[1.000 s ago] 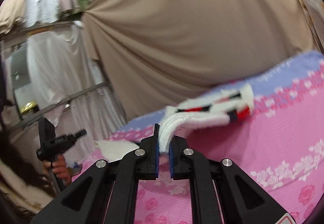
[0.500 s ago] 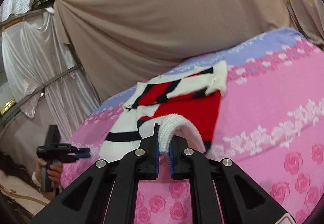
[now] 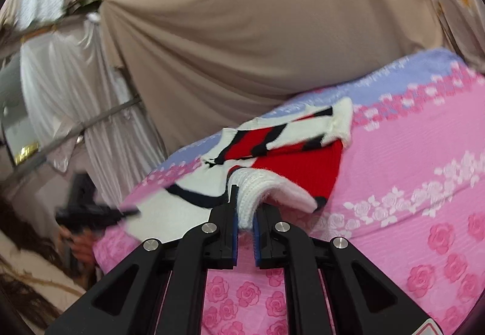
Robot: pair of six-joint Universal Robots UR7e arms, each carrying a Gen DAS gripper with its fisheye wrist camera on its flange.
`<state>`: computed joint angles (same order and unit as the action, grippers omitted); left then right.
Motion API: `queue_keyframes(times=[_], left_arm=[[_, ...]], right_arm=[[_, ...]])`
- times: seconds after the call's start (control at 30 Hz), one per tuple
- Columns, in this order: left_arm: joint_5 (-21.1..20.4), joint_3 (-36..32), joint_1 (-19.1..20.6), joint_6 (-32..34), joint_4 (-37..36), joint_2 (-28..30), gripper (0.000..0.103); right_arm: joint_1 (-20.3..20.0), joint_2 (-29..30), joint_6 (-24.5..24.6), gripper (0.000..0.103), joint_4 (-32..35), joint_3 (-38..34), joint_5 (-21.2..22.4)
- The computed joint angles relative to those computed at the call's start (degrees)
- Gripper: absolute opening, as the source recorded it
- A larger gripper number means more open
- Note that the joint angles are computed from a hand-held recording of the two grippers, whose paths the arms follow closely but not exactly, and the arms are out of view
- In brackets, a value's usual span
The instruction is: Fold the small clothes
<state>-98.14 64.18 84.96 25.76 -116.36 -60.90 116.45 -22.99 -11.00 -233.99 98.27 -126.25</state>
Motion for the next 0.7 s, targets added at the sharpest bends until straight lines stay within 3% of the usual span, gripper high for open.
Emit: queue_keyframes(times=[0.1, 0.2, 0.37, 0.53, 0.7], left_arm=[[-6.51, 3.83, 0.17, 3.88, -6.10, -5.73, 0.005], [-11.09, 5.13, 0.34, 5.31, -7.02, -8.59, 0.004], [-13.62, 4.95, -0.04, 5.55, -9.47, -9.03, 0.005], [-6.37, -5.13, -1.95, 2.03, -7.90, -0.81, 0.005], [10.55, -23.76, -6.10, 0.01, -7.06, 17.02, 0.005]], right_arm=[[1.61, -0.94, -3.06, 0.008, -1.21, 1.55, 1.20], [3.08, -2.46, -5.59, 0.008, -4.21, 3.89, 4.62], [4.52, -4.32, -10.07, 0.008, -8.98, 4.82, 10.69], [0.40, -5.36, -9.45, 0.008, -5.25, -0.79, 12.24], [-5.82, -3.45, -2.49, 0.008, 13.44, -16.15, 2.58]])
